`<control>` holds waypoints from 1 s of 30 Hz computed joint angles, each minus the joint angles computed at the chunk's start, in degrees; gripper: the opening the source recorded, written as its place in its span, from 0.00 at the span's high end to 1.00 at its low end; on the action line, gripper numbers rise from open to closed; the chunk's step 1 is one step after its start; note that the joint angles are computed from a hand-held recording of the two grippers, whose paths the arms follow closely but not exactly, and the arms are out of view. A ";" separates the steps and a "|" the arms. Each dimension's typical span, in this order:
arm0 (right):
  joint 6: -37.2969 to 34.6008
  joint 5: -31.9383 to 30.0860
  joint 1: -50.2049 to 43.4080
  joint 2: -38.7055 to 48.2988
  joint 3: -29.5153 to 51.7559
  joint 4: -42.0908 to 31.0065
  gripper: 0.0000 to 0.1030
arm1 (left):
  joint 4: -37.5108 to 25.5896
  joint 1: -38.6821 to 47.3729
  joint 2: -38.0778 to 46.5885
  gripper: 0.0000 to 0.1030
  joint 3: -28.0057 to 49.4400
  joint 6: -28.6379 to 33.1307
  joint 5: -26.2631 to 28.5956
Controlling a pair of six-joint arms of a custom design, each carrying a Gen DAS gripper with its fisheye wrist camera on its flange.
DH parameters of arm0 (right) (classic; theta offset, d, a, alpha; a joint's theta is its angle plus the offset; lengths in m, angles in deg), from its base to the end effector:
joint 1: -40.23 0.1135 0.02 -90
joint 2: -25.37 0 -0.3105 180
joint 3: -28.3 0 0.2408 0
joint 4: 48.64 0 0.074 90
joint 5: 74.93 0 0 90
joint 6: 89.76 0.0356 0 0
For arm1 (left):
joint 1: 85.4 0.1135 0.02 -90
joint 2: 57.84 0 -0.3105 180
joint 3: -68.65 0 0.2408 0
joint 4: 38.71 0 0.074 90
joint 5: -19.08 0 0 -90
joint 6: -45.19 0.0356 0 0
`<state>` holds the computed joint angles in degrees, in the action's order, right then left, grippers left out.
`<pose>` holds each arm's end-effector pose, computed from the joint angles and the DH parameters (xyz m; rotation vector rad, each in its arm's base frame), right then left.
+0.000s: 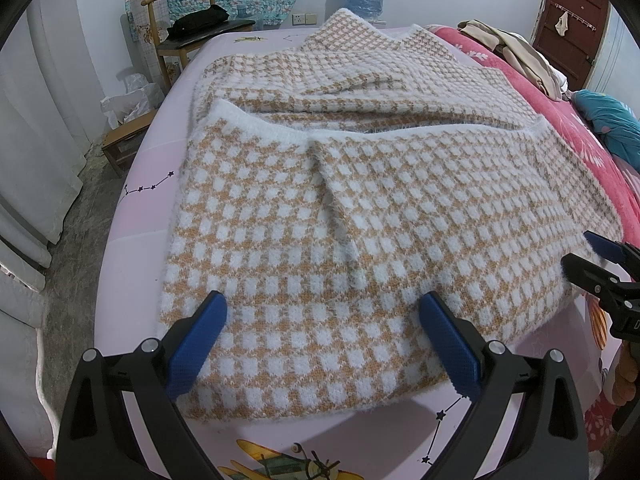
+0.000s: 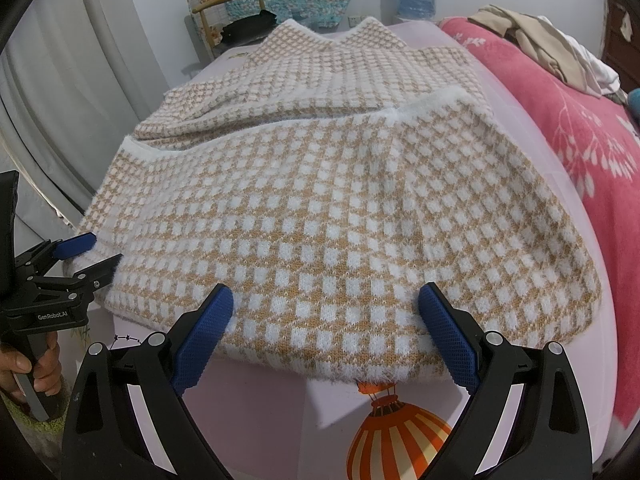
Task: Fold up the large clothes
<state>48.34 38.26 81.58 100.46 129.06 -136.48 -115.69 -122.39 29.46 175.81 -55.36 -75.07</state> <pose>0.1646 0.1262 0.4235 0.2760 2.5062 0.0719 0.2342 -0.1732 0.4135 0.5630 2.5173 -0.2212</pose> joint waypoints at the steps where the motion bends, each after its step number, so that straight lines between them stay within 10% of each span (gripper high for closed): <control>1: 0.02 0.02 0.04 0.00 0.03 -0.04 0.13 | 0.00 -0.04 0.02 0.08 0.02 -0.03 -0.03; 30: -6.68 -2.39 -4.22 -0.06 6.82 -1.83 0.13 | 0.56 4.36 0.65 0.08 9.88 5.30 1.98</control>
<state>41.66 35.87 77.36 100.40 135.89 -138.31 -115.13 -118.03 30.11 185.69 -50.06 -73.09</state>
